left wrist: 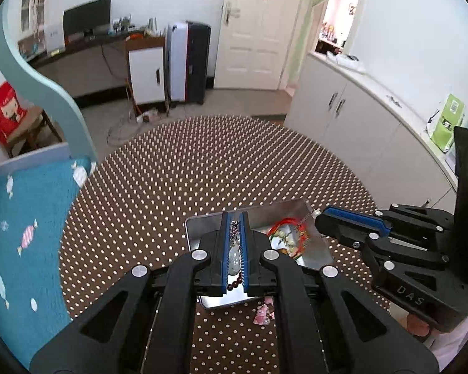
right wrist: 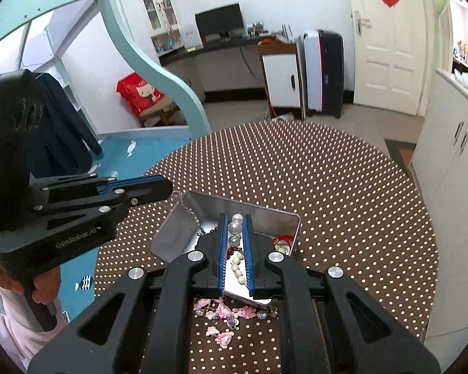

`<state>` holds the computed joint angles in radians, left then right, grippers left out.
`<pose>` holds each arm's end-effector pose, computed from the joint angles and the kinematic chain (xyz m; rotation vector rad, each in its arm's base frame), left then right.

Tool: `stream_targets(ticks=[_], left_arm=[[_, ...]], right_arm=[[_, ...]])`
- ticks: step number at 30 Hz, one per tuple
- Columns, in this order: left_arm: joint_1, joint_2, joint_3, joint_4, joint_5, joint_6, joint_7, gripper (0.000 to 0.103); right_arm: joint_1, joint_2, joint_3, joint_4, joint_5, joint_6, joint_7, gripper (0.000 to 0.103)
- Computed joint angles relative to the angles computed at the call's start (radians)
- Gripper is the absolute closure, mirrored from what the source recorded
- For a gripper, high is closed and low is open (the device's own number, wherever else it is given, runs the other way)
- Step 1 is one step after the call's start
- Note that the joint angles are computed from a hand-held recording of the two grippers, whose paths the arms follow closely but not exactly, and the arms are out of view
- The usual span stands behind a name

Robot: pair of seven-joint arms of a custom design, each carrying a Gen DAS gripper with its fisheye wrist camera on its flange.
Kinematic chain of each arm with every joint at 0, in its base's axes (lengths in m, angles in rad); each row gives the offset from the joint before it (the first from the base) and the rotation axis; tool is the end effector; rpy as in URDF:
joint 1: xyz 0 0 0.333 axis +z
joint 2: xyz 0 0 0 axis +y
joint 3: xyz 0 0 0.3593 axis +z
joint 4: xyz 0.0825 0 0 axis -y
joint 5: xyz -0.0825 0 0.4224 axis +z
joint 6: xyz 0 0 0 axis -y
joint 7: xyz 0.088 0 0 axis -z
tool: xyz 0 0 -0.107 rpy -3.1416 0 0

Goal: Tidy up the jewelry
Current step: 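Lower the chain and charm into the grey box and open both grippers, then grasp the pink kitty charm with the right gripper while the left gripper grasps a pink pearl charm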

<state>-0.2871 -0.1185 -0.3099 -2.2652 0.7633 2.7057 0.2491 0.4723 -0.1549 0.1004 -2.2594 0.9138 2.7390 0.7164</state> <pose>0.4520 -0.3413 0.4825 -1.9238 1.7352 -0.8033 0.4849 0.2783 0.5098 -2.1001 0.9899 -0.1396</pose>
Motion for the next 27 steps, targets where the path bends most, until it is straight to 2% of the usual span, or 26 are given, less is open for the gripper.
stream_targets(ticks=[1,2,4,5,6,10,14,20,25,27], left_arm=[[0.002,0.011,0.002,-0.003,-0.002,0.007,-0.003,0.097],[0.002,0.021,0.005,-0.004,-0.006,0.012,-0.003,0.097],[-0.002,0.036,0.011,-0.006,-0.027,0.017,0.02,0.084],[-0.002,0.04,0.011,-0.005,-0.022,0.017,0.01,0.067],[-0.003,0.042,0.01,-0.003,-0.014,0.018,-0.002,0.06],[-0.009,0.04,0.011,-0.008,-0.005,0.017,-0.01,0.06],[-0.016,0.018,0.004,-0.031,0.002,0.006,-0.036,0.06],[-0.028,-0.055,-0.023,-0.099,0.004,0.003,-0.066,0.059],[-0.041,-0.112,-0.048,-0.159,-0.027,-0.008,-0.066,0.059],[-0.048,-0.121,-0.057,-0.173,-0.045,-0.014,-0.065,0.059]], right_arm=[[-0.004,0.008,0.006,0.002,-0.022,0.011,0.022,0.092],[-0.008,0.013,0.014,0.001,-0.05,0.036,0.053,0.086],[-0.016,0.011,0.021,-0.006,-0.1,0.07,0.111,0.041],[-0.012,0.007,0.019,-0.009,-0.099,0.085,0.113,0.038],[-0.006,0.001,0.013,-0.014,-0.09,0.096,0.103,0.038],[-0.004,-0.026,-0.002,-0.04,-0.106,0.111,0.112,0.038],[-0.022,-0.055,0.013,-0.085,-0.195,0.139,0.207,0.038],[0.053,-0.15,-0.038,-0.204,-0.136,0.149,0.118,0.038],[0.086,-0.181,-0.041,-0.264,-0.153,0.094,0.08,0.055],[0.08,-0.173,-0.022,-0.274,-0.182,0.083,0.092,0.057]])
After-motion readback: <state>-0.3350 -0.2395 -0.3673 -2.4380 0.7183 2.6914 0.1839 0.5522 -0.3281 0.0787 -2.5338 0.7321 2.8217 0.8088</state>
